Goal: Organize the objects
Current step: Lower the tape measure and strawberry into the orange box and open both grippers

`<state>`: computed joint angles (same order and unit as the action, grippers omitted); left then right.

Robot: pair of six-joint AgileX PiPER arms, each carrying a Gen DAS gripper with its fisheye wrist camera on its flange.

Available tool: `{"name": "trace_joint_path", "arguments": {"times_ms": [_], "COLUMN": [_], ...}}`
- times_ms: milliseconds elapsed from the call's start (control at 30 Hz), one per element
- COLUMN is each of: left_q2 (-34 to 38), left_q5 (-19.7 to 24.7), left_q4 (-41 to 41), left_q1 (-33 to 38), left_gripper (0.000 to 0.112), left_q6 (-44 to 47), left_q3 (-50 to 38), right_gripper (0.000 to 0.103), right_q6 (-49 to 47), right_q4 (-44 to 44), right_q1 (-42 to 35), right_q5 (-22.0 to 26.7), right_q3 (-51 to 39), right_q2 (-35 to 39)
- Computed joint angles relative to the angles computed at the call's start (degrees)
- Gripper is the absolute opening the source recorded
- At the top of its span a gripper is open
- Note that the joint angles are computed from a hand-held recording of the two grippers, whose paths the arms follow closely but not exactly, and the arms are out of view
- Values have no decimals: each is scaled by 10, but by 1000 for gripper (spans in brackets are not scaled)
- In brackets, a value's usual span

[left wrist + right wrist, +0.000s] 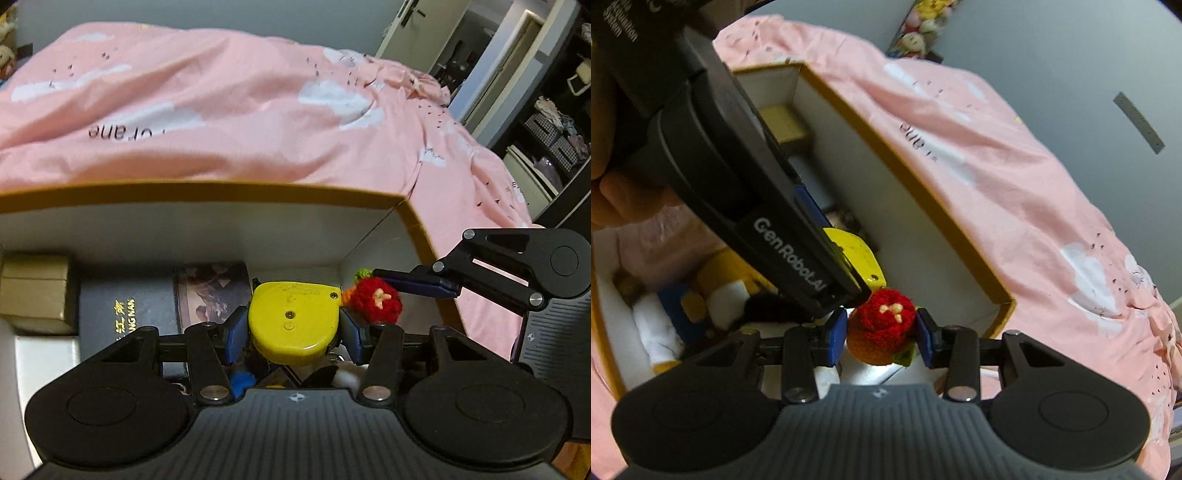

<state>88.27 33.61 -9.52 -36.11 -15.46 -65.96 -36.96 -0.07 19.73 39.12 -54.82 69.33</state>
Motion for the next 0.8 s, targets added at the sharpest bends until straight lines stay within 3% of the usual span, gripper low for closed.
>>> {"name": "trace_joint_path", "arguments": {"times_ms": [167, 367, 800], "left_q2": [29, 50, 27], "left_q5": [8, 19, 0], "left_q4": [2, -5, 15], "left_q1": [-2, -1, -10], "left_gripper": [60, 60, 71], "left_q6": [-20, -45, -83], "left_q3": [-15, -33, -17], "right_gripper": [41, 41, 42], "right_q6": [-15, 37, 27], "right_q4": [-3, -95, -75], "right_q1": [-4, 32, 23], "right_q5": [6, -12, 5], "right_q3": [-2, 19, 20], "right_q2": [22, 21, -12]}}
